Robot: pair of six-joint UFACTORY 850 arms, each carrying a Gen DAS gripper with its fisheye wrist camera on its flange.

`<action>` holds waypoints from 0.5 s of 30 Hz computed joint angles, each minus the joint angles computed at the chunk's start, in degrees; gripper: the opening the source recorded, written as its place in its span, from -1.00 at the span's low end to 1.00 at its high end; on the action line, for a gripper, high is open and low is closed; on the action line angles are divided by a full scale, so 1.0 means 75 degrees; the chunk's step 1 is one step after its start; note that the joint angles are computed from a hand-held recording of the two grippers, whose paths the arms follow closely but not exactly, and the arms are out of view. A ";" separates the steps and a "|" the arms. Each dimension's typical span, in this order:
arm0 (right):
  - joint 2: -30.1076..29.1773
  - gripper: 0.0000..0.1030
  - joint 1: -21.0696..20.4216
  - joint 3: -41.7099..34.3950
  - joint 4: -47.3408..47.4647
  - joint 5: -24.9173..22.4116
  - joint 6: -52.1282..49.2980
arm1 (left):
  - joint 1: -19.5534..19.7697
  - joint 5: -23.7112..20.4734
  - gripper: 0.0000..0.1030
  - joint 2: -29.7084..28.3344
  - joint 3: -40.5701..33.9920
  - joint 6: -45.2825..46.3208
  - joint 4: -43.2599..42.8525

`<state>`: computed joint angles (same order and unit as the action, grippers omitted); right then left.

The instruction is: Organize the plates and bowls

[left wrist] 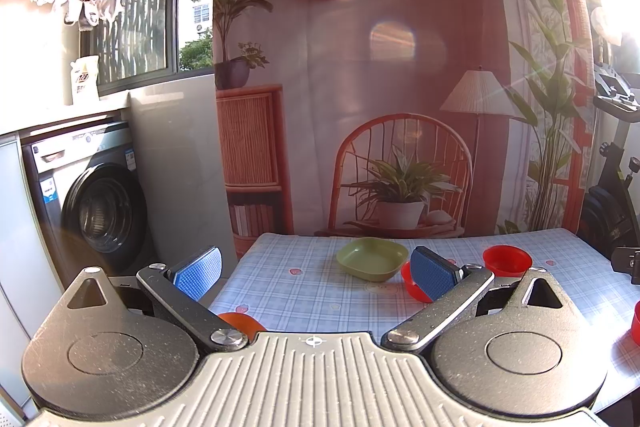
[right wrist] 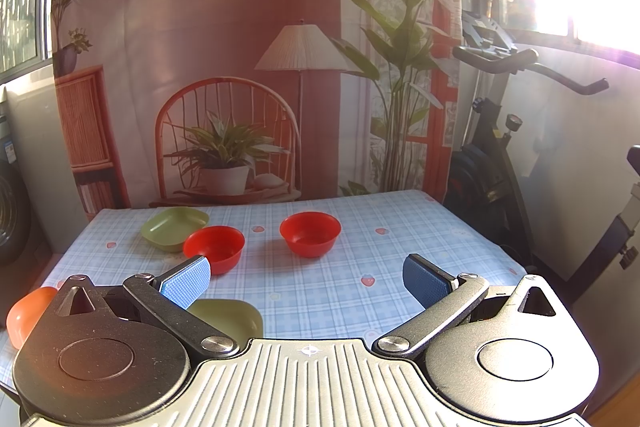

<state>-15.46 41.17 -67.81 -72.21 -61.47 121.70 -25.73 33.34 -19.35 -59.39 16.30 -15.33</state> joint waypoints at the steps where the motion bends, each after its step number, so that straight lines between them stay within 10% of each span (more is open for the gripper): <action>1: -0.0034 0.99 0.0003 -0.0013 -0.0014 0.0002 0.0028 | -0.0001 -0.0011 0.98 -0.0002 -0.0005 0.0007 -0.0008; 15: -0.0053 1.00 -0.0872 0.0026 -0.1536 0.0768 0.0504 | 0.0146 -0.0568 0.98 -0.0593 -0.1010 0.0686 -0.0345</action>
<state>-15.86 34.63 -67.61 -83.73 -55.71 125.48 -24.63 29.08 -23.79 -66.97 21.45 -17.91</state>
